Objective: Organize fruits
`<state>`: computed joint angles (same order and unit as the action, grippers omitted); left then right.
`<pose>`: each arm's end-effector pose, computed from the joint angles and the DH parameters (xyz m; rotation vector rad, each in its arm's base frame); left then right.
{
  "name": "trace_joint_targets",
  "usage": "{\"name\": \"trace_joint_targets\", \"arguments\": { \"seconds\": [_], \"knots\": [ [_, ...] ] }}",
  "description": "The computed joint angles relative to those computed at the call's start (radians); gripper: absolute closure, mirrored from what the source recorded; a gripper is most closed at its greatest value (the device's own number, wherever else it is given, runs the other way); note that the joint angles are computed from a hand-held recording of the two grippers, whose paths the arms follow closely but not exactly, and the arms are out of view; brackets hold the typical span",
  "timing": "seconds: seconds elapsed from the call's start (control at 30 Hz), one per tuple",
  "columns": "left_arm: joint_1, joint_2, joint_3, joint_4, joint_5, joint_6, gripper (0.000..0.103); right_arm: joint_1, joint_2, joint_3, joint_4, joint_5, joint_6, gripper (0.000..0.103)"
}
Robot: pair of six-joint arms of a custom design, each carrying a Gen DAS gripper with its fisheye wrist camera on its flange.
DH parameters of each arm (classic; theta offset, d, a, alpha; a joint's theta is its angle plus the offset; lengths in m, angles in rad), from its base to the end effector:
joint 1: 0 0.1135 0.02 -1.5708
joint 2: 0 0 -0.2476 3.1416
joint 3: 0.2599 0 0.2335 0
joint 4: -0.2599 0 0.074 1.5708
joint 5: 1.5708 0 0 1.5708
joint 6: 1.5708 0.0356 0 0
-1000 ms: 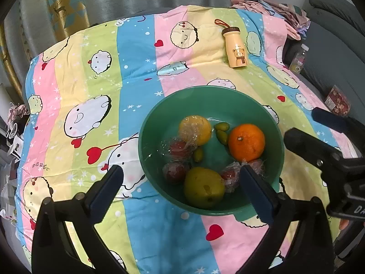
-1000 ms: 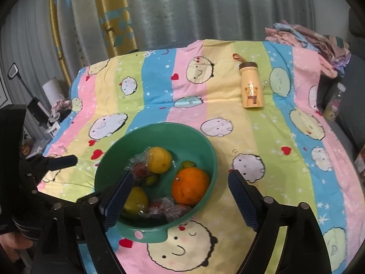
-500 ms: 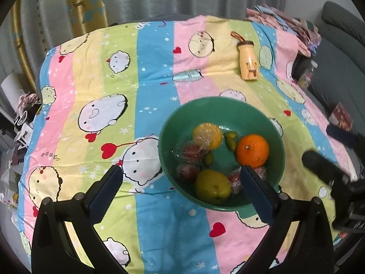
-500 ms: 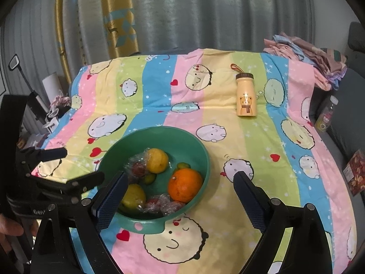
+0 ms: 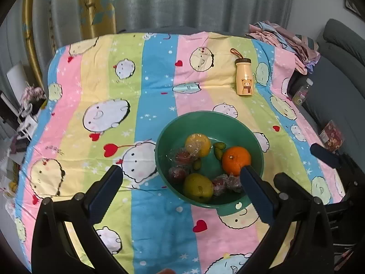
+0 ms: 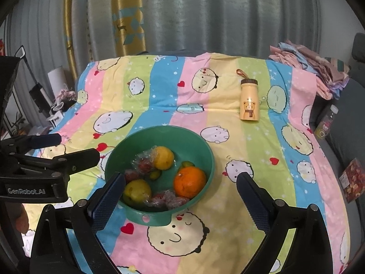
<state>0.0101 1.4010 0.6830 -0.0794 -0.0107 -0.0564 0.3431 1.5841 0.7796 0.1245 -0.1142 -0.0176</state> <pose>0.2641 0.0030 0.1759 -0.0839 2.3667 -0.0097 0.2887 0.1075 0.1713 -0.4665 2.2146 0.3026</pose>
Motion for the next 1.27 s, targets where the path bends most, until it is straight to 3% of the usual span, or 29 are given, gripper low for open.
{"name": "trace_joint_targets", "arguments": {
  "seconds": [0.27,1.27],
  "knots": [
    [-0.05,-0.059,-0.003,-0.015,-0.1,0.011,0.0,-0.016,-0.032,-0.015,0.002,-0.013,-0.002,0.005],
    [-0.11,-0.079,0.011,-0.047,-0.189,0.008,0.0,-0.057,-0.077,-0.035,-0.007,-0.044,-0.01,0.005]
  ]
}}
